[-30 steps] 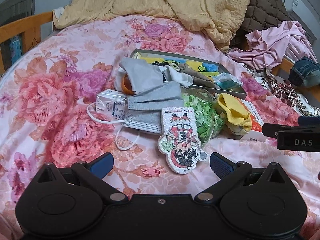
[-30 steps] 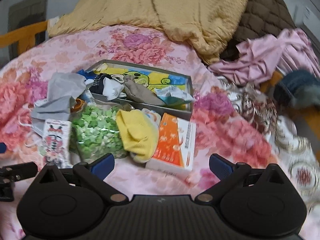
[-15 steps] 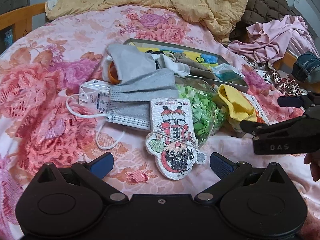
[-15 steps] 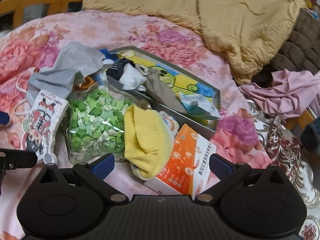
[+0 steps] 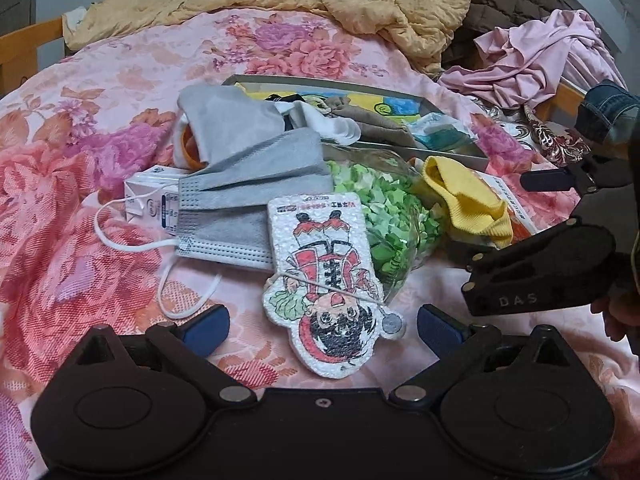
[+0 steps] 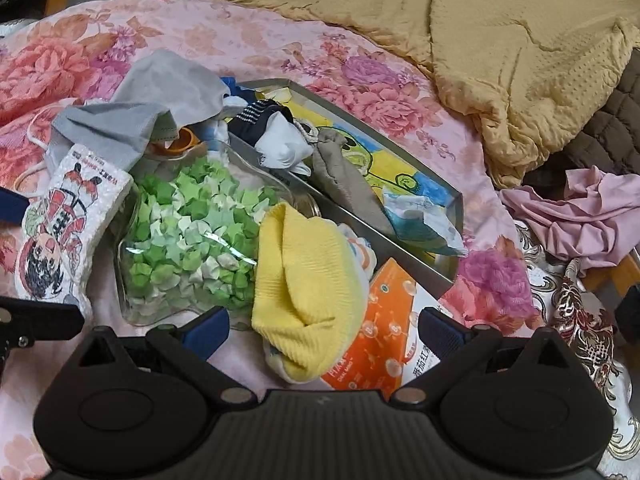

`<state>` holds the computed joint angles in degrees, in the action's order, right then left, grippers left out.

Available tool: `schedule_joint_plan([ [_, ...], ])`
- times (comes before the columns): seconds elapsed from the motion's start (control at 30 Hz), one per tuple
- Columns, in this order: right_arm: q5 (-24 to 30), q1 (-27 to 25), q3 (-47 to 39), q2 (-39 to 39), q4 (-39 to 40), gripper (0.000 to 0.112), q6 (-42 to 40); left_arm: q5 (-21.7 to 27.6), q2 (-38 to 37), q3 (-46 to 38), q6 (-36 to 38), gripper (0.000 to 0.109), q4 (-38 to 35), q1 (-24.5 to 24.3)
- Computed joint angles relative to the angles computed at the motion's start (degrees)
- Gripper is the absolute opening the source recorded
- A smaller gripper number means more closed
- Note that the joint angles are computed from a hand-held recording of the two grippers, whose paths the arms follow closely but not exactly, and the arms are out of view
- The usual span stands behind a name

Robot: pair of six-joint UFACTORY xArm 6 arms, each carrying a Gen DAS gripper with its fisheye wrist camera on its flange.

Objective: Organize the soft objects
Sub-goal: 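Grasp the sequined pouch with the left gripper while the right gripper grasps the yellow sock, then lift the sequined pouch with the left gripper while the right gripper lifts the yellow sock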

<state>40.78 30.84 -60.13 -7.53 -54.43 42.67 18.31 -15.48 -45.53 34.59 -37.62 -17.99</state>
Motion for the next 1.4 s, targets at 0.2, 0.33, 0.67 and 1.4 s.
schedule_joint_plan([
  [0.2,-0.85,0.04,-0.77,0.88,0.65,0.087,-1.8,-2.38,0.68,0.28,0.18,0.083,1.96,-0.72],
  [0.33,-0.02,0.65,-0.96,1.21,0.04,0.08,-2.78,-2.57,0.65,0.46,1.46,0.065,2.79,-0.9],
  [0.67,1.62,1.61,-1.23,1.84,0.1,0.057,-3.55,-0.73,-0.43,1.05,5.15,0.025,1.01,-1.14],
  [1.4,9.17,5.84,-1.42,-1.13,-10.07,0.012,6.13,-2.4,-5.14,3.1,22.52,0.014,-17.89,-3.59],
])
